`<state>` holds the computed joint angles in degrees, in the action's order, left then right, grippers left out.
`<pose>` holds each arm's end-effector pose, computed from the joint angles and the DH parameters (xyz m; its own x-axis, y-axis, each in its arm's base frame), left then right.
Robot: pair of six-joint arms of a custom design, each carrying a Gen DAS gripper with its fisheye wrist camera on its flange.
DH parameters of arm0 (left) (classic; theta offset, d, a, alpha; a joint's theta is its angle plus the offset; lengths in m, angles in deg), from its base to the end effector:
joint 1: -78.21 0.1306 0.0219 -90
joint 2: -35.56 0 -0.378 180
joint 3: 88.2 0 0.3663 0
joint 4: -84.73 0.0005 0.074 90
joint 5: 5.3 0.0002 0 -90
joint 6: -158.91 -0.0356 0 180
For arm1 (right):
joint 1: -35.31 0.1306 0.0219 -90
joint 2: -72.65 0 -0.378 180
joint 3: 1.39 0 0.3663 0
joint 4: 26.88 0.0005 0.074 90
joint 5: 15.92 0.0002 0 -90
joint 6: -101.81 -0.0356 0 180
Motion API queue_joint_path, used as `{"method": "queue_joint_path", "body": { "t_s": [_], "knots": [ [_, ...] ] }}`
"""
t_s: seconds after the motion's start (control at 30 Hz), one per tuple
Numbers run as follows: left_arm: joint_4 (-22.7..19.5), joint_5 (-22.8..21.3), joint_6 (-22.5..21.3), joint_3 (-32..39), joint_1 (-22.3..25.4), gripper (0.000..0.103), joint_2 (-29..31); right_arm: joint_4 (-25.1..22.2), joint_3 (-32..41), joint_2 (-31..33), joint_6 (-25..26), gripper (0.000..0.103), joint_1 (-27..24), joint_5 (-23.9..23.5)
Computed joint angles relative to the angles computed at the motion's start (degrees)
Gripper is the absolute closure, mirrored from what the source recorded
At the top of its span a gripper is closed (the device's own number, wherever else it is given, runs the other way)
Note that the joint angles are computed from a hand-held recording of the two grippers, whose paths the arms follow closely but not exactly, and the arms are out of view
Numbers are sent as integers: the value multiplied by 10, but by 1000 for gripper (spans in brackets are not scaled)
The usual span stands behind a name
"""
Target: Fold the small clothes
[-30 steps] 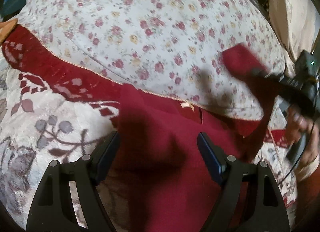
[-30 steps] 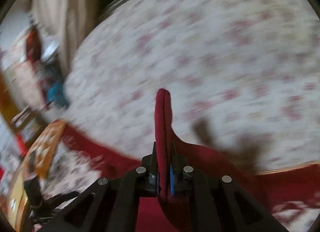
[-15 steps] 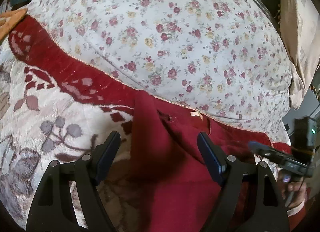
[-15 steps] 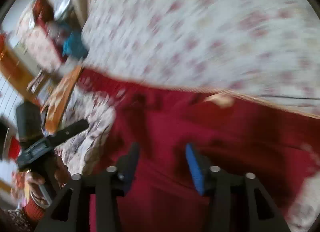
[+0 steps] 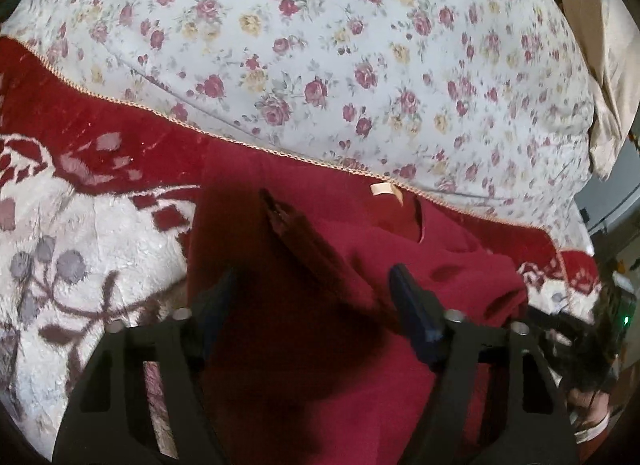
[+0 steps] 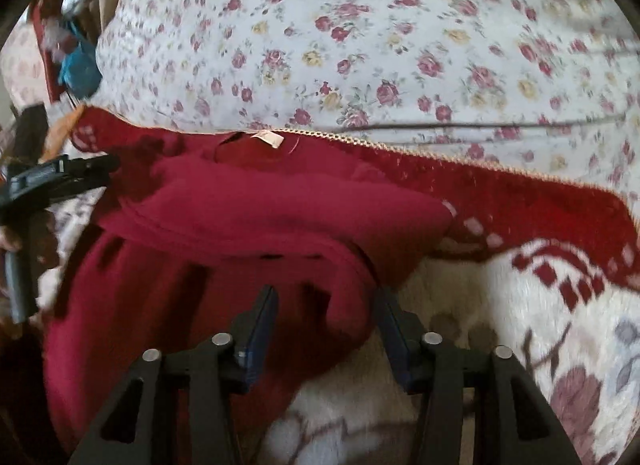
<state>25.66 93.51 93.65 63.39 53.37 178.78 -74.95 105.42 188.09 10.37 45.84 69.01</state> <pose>0.6836 -0.3230 0.3256 -0.8484 -0.0630 -0.5256 0.1631 0.9135 -0.3727 0.5957 0.1134 0.3254 -0.8272 -0.1283 -0.5470 -0.2090 0.9740 0.0876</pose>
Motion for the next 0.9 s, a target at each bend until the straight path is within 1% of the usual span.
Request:
{"method": "queue_joint_path", "body": {
  "t_s": [0.07, 0.1, 0.23, 0.27, 0.3, 0.37, 0.43, 0.47, 0.5, 0.53, 0.57, 0.6, 0.63, 0.7, 0.73, 0.77, 0.8, 0.83, 0.9],
  "knots": [
    [5, 4, -4, -9, 1, 45, -6, -2, 15, 14, 11, 97, 9, 55],
    [11, 6, -5, -18, 2, 45, -11, -4, 18, 13, 12, 98, 9, 67],
    [19, 5, 2, -35, 4, 45, -23, 16, -24, -40, 17, 98, -6, 48],
    [22, 5, 6, -38, 4, 46, -25, 15, -32, -47, 16, 98, -10, 39],
    [26, 5, 10, -45, 5, 48, -29, 10, -40, -53, 15, 98, -12, 29],
    [23, -4, 11, -51, 6, 50, -32, -4, -49, -55, 24, 98, -7, 25],
    [12, -17, 13, -60, 8, 50, -37, -25, -56, -55, 48, 98, 5, 35],
    [11, -13, 15, -67, 9, 50, -39, -33, -57, -53, 55, 99, 9, 42],
    [13, -10, 16, -76, 10, 50, -43, -43, -59, -52, 64, 103, 12, 46],
    [14, -9, 18, -83, 9, 50, -47, -55, -59, -51, 69, 103, 13, 48],
    [16, -10, 18, -91, 9, 50, -52, -61, -61, -53, 68, 103, 11, 48],
    [21, -10, 17, -98, 8, 50, -58, -56, -68, -59, 62, 103, 7, 46],
    [26, -10, 19, -106, 8, 50, -64, -37, -75, -70, 41, 103, -2, 34],
    [48, -9, 28, -126, 9, 50, -80, -11, -75, -82, -8, 94, -19, 3],
    [60, -11, 32, -135, 10, 50, -86, -4, -63, -79, -40, 66, -29, -14],
    [72, -15, 38, -145, 11, 50, -93, 2, -53, -73, -63, 29, -34, -21],
    [78, -16, 39, -149, 12, 50, -95, 13, -40, -62, -88, 18, -38, -24],
    [77, -17, 39, -147, 13, 50, -94, 14, -23, -46, -102, 15, -38, -23],
    [59, -21, 33, -130, 12, 50, -83, -15, 30, 2, -128, 15, -38, -26]
  ]
}}
